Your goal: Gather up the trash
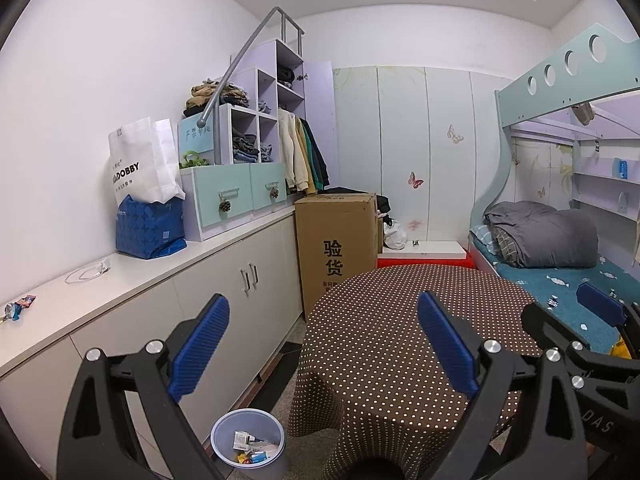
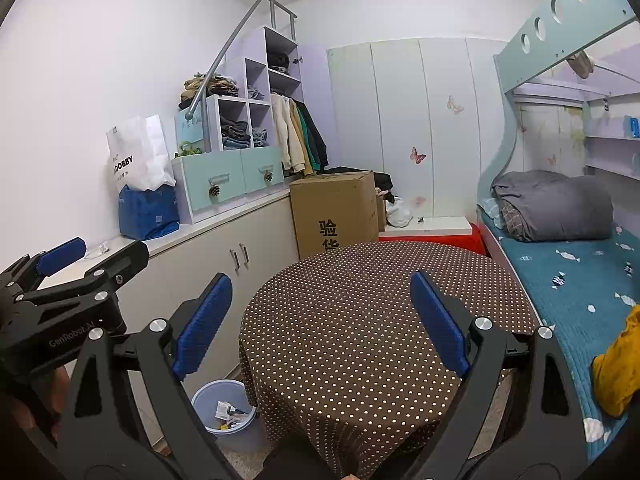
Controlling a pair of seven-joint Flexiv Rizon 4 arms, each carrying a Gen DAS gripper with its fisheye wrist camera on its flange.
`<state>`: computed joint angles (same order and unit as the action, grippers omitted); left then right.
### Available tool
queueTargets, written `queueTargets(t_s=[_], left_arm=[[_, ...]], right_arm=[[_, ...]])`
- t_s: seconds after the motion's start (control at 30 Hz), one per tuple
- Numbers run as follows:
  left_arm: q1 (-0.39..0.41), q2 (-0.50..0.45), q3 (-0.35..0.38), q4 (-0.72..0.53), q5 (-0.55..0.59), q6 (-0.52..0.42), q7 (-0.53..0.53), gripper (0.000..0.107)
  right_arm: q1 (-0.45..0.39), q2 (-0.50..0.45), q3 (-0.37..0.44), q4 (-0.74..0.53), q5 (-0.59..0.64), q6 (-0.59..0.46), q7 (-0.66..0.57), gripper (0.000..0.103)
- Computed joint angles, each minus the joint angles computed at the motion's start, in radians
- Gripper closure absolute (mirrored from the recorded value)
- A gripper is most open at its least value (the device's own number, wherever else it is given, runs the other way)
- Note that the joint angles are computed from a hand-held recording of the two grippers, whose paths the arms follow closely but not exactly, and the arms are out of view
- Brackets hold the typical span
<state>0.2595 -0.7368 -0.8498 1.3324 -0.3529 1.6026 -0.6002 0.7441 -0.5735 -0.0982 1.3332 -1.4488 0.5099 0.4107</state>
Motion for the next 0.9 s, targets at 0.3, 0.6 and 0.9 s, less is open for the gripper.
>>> queueTargets(t_s=[0.3, 0.6, 0.9], left_arm=[[0.005, -0.004, -0.003, -0.001, 0.001, -0.002, 0.002, 0.014], [0.003, -0.007, -0.001, -0.006, 0.001, -0.003, 0.005, 0.014], [0.003, -0.008, -0.002, -0.007, 0.0, -0.004, 0.009, 0.014]], right_arm=[[-0.003, -0.004, -0.001, 0.0, -0.001, 0.012, 0.006, 0.014], [-0.004, -0.004, -0.001, 0.002, -0.003, 0.015, 0.009, 0.014], [-0.006, -0.006, -0.002, 0.001, -0.005, 0.021, 0.007, 0.014]])
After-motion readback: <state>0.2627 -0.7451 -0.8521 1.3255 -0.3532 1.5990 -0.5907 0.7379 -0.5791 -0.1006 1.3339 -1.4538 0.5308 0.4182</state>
